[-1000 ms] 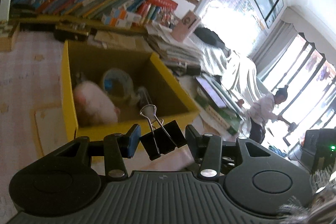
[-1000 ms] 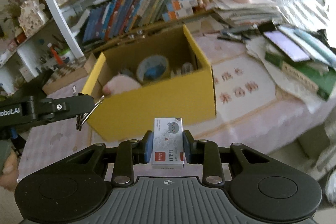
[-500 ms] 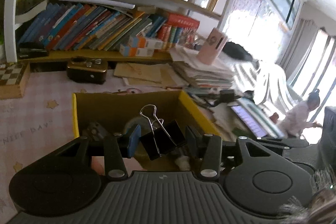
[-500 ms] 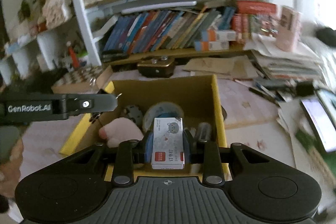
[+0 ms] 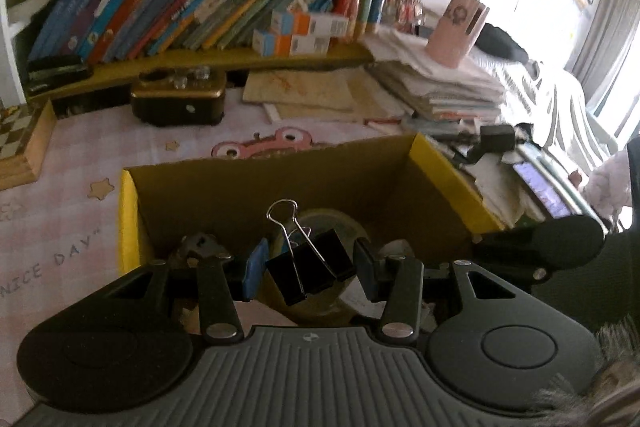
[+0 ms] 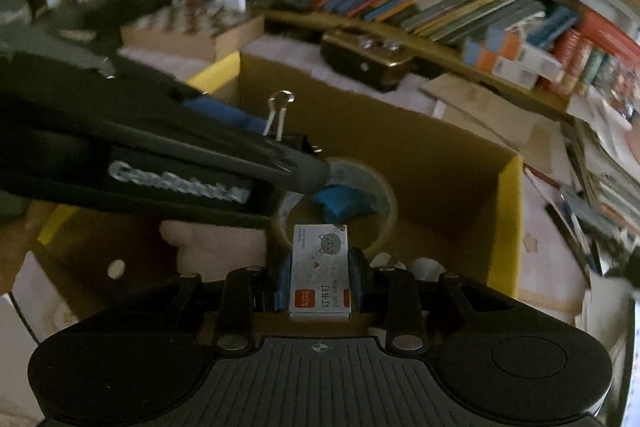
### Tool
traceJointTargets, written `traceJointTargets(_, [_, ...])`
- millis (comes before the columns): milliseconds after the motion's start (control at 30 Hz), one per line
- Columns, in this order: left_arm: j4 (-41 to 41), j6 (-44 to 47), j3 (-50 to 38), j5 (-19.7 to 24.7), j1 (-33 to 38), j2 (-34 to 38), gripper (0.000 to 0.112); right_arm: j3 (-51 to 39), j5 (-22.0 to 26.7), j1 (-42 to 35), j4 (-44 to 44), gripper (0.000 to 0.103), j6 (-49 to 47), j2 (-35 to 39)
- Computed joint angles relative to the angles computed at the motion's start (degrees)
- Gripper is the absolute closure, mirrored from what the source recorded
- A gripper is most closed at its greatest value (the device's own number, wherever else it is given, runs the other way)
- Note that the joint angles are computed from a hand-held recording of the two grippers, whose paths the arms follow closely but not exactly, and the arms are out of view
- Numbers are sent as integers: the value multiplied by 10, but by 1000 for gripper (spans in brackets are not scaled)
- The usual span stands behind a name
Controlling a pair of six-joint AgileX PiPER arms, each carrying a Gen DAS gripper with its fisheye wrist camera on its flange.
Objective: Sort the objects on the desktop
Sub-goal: 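Open the left tool over the box while the right tool releases the card box inside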
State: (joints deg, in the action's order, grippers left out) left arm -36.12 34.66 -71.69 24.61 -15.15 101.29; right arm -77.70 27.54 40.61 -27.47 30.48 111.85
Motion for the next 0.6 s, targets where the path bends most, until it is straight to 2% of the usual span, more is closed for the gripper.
traceJointTargets(100, [51, -52, -32, 33, -3, 26, 68, -34, 36, -6, 44, 74, -54, 20])
traceJointTargets(267, [79, -79, -39, 43, -7, 31, 68, -60, 69, -10, 90, 74, -105, 33])
traceJointTargets(367, [76, -79, -34, 38, -7, 28, 66, -61, 71, -15, 106, 73, -116, 32])
traceJointTargets(500, [68, -73, -14, 10, -10, 14, 49, -51, 61, -16, 107, 72, -111, 25])
traceJointTargets(567, [63, -66, 1, -13, -14, 3, 41, -46, 52, -16, 98, 68, -97, 21])
traceJointTargets(600, [64, -67, 10, -26, -17, -3, 38, -44, 48, -17, 98, 61, -93, 19])
